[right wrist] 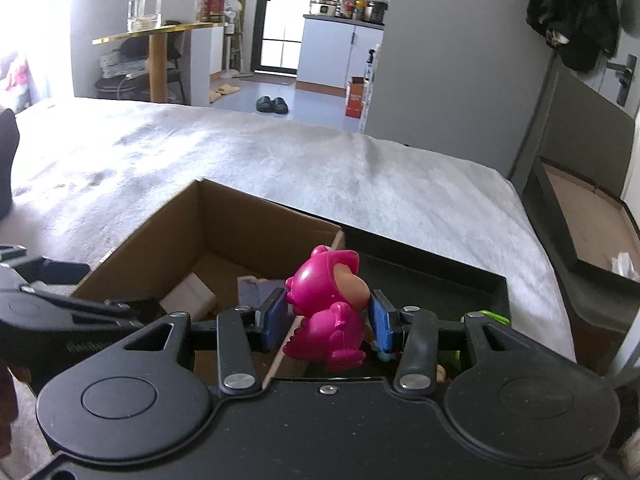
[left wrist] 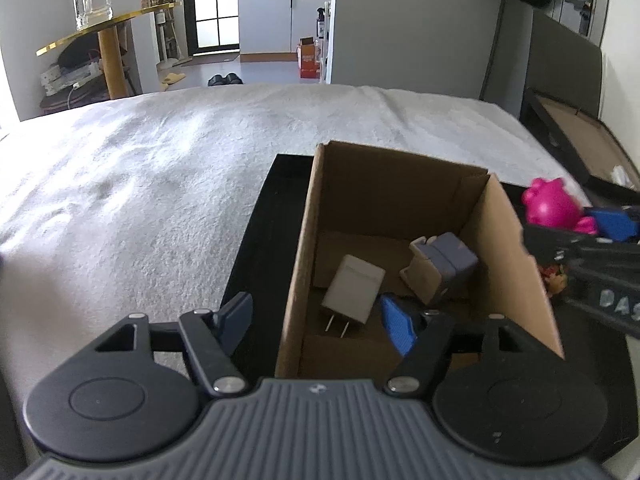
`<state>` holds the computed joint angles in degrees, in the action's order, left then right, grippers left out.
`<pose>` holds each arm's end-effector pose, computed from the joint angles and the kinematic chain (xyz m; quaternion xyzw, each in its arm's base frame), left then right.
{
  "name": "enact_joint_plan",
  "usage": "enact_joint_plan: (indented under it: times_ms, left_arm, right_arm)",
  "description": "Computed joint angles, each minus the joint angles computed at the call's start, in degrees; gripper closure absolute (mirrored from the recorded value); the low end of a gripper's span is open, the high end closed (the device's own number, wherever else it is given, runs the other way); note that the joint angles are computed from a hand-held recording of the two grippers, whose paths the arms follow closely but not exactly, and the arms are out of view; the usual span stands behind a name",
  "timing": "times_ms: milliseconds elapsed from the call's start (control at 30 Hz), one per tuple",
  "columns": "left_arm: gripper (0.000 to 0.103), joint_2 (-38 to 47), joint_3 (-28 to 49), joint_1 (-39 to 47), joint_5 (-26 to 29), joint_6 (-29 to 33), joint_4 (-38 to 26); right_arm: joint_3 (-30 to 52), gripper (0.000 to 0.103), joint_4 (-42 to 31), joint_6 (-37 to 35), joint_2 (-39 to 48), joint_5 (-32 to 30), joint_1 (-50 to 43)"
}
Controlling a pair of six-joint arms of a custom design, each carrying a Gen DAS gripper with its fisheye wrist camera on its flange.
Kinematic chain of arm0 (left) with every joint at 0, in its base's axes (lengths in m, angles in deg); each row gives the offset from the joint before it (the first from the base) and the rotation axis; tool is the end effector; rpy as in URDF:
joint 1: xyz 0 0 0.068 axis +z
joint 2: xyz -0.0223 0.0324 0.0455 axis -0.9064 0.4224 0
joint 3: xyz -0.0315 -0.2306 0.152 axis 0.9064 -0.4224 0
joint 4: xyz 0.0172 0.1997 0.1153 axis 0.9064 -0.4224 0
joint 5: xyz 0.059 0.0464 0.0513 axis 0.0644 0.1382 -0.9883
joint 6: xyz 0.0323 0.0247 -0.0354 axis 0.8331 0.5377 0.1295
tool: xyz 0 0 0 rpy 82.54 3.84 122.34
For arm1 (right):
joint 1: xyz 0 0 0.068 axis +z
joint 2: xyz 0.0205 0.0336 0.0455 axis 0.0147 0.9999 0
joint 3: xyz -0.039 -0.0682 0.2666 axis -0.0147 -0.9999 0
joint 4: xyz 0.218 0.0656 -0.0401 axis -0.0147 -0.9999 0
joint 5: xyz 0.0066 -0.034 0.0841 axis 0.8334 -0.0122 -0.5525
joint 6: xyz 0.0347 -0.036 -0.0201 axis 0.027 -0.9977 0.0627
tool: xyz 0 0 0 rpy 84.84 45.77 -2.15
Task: Organize rigid objects
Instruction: 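Lift the pink figure with the right gripper over the cardboard box, then open the right gripper to drop the pink figure into the box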
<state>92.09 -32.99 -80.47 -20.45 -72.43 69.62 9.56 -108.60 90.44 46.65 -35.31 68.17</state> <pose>0.2302 -0.0711 0.0305 0.2321 0.8960 -0.1129 0.3614 0.1556 0.3014 0.0645 0.0883 0.9006 -0.1204 0.4082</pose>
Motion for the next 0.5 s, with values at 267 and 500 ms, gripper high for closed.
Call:
enact_joint_plan:
  times_ms: [267, 500]
  left_arm:
    - [0.065, 0.37, 1.85, 2.36, 2.41, 0.19, -3.12]
    - [0.084, 0.33, 3.21, 4.03, 3.92, 0.0, -5.26]
  right_arm:
    - [3.07, 0.059, 4.79, -9.48, 1.7, -0.48, -2.33]
    - [5.41, 0.059, 8.36, -16.86, 3.94, -1.55, -4.9]
